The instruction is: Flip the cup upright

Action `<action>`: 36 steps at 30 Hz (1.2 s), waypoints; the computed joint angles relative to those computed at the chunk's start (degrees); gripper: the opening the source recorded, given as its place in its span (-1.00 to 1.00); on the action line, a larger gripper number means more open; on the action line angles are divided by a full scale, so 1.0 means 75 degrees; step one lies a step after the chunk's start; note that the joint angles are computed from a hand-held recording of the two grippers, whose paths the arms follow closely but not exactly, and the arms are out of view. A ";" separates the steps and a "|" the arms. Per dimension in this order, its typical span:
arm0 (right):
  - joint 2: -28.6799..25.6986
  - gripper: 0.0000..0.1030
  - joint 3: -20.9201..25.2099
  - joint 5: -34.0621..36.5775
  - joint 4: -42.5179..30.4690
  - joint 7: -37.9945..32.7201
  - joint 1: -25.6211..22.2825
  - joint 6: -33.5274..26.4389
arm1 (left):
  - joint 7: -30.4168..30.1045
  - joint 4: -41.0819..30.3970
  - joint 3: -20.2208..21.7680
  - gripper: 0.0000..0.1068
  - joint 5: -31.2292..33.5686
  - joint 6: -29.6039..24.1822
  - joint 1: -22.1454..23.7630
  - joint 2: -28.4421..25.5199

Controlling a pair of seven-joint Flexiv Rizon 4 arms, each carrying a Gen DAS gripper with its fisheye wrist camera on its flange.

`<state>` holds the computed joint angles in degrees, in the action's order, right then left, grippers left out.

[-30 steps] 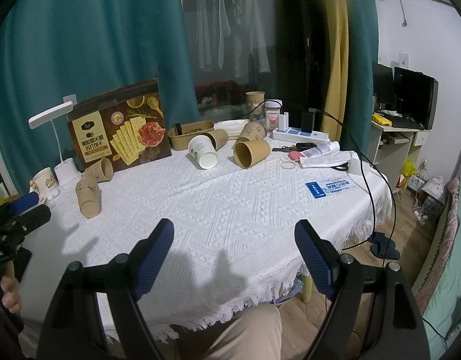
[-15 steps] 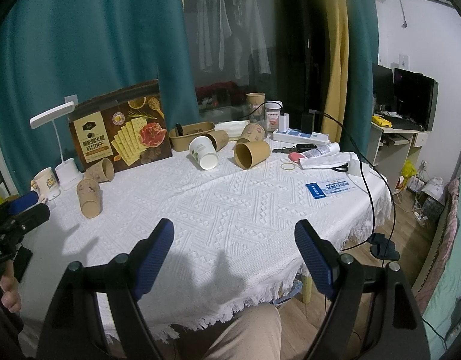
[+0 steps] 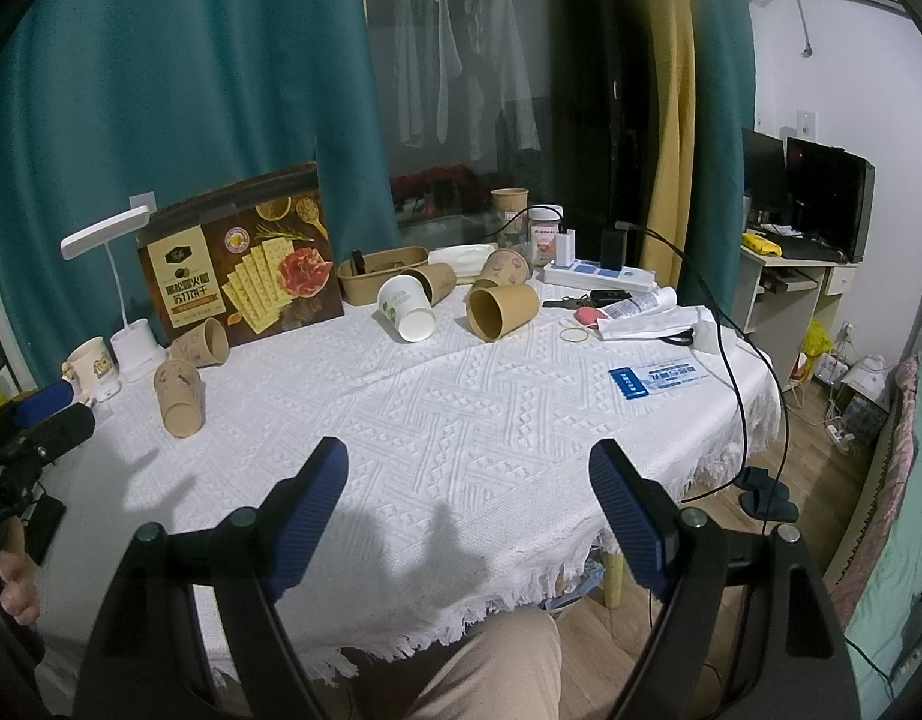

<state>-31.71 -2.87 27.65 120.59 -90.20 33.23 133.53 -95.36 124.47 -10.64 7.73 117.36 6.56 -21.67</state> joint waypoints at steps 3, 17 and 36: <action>-0.0008 0.57 0.0007 0.0001 -0.0003 0.0001 -0.0006 0.0010 | -0.0007 0.0015 0.0005 0.63 0.0004 0.0013 -0.0006 -0.0002; 0.0125 0.57 0.0028 -0.0136 0.0004 0.0045 -0.0149 -0.0108 | 0.0048 -0.0002 0.0035 0.63 -0.0020 -0.0071 -0.0063 0.0016; -0.1903 0.57 -0.0183 -0.2779 -0.2946 0.1279 -0.2074 -0.1503 | 0.1622 -0.4524 0.0392 0.87 -0.2661 -0.3889 -0.1045 -0.2671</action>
<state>-45.99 -4.24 6.80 98.50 -80.61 17.68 122.27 -83.20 90.54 -7.70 -12.23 88.19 -1.28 -41.70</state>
